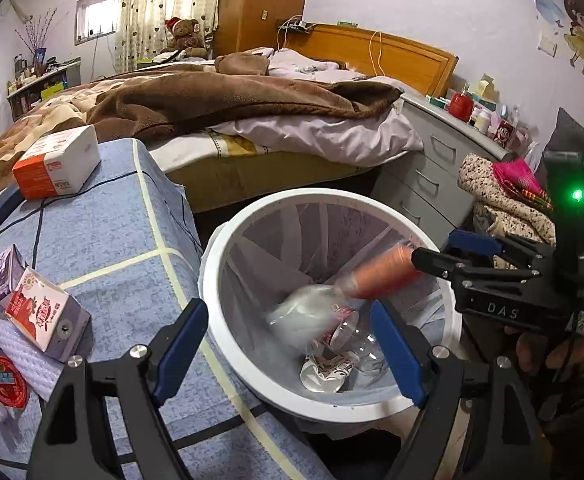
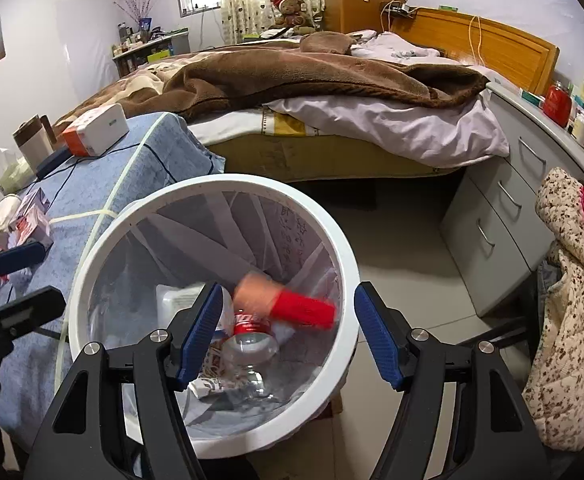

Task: Collect trash
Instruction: 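Carry the box and yogurt cup over the wastebasket and release both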

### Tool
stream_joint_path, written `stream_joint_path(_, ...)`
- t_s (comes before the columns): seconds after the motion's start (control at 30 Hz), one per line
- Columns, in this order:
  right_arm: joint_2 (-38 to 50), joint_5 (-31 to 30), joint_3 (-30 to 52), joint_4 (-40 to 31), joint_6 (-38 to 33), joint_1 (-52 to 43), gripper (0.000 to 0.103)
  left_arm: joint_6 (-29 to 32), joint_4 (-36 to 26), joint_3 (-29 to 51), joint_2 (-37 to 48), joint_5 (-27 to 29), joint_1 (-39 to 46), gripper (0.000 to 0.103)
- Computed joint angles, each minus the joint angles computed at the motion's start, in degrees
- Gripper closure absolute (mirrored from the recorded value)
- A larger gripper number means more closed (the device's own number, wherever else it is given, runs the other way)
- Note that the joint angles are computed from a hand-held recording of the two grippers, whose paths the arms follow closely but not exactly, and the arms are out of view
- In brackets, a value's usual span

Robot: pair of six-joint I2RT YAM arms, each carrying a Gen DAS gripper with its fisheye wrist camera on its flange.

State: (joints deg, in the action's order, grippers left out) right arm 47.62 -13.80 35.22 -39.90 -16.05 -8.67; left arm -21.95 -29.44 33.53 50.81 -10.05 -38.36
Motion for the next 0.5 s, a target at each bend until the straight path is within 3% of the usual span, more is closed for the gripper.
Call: stream_joint_path(0.5,-7.67,0.93,-0.01,-1.48,5.00,3.05,0.033,0.77,-9.08,-0.33,-12.11,-2.00,4.23,0.018)
